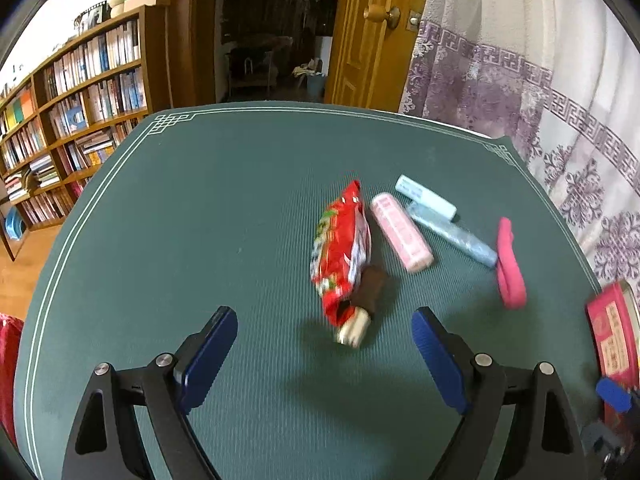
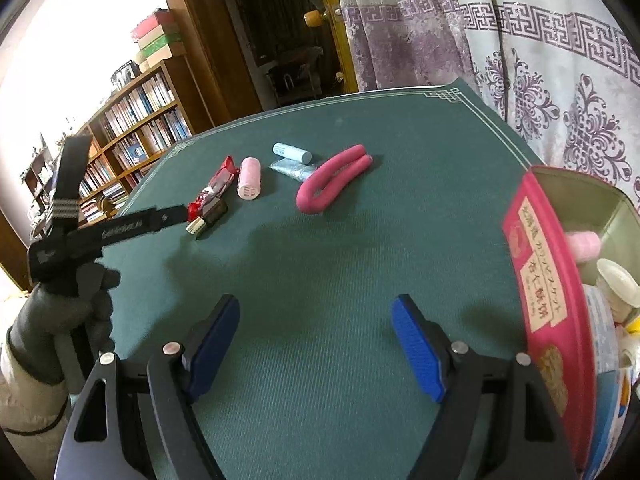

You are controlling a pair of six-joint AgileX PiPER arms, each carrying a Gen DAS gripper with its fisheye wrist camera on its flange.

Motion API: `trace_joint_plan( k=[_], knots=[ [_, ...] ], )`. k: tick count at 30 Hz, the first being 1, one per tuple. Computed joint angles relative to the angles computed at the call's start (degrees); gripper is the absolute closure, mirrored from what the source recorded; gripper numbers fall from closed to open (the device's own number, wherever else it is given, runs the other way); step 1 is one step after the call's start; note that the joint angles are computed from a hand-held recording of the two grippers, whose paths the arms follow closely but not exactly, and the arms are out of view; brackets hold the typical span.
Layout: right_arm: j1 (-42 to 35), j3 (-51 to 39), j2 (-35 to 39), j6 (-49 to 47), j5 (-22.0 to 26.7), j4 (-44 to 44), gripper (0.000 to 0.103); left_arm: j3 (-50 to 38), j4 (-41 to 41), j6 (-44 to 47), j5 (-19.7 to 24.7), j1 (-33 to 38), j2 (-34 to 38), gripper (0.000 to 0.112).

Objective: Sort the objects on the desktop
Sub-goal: 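Grasp the red snack packet with the left gripper while the right grasps the lipstick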

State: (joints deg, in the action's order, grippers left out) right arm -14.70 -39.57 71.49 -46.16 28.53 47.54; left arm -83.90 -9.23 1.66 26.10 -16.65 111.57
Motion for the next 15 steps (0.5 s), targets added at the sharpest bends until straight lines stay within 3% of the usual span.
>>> trace_joint_plan(
  k=[9,14,15],
  knots=[
    [0.2,-4.9,6.0,1.5,-1.4,0.4,0.022,-16.2,0.2,-0.6,6.4,0.6,10.0,0.022],
    [1.8,-7.9,9.8,2.8,-2.4,0.2,0.022,-25.0,0.9,-0.8,11.0,0.6,16.1,0.029],
    [2.6,-8.7,10.8,3.6,-2.8,-0.2,0.022,-26.2,0.5,-0.5,11.6,0.7,16.9,0.034]
  ],
)
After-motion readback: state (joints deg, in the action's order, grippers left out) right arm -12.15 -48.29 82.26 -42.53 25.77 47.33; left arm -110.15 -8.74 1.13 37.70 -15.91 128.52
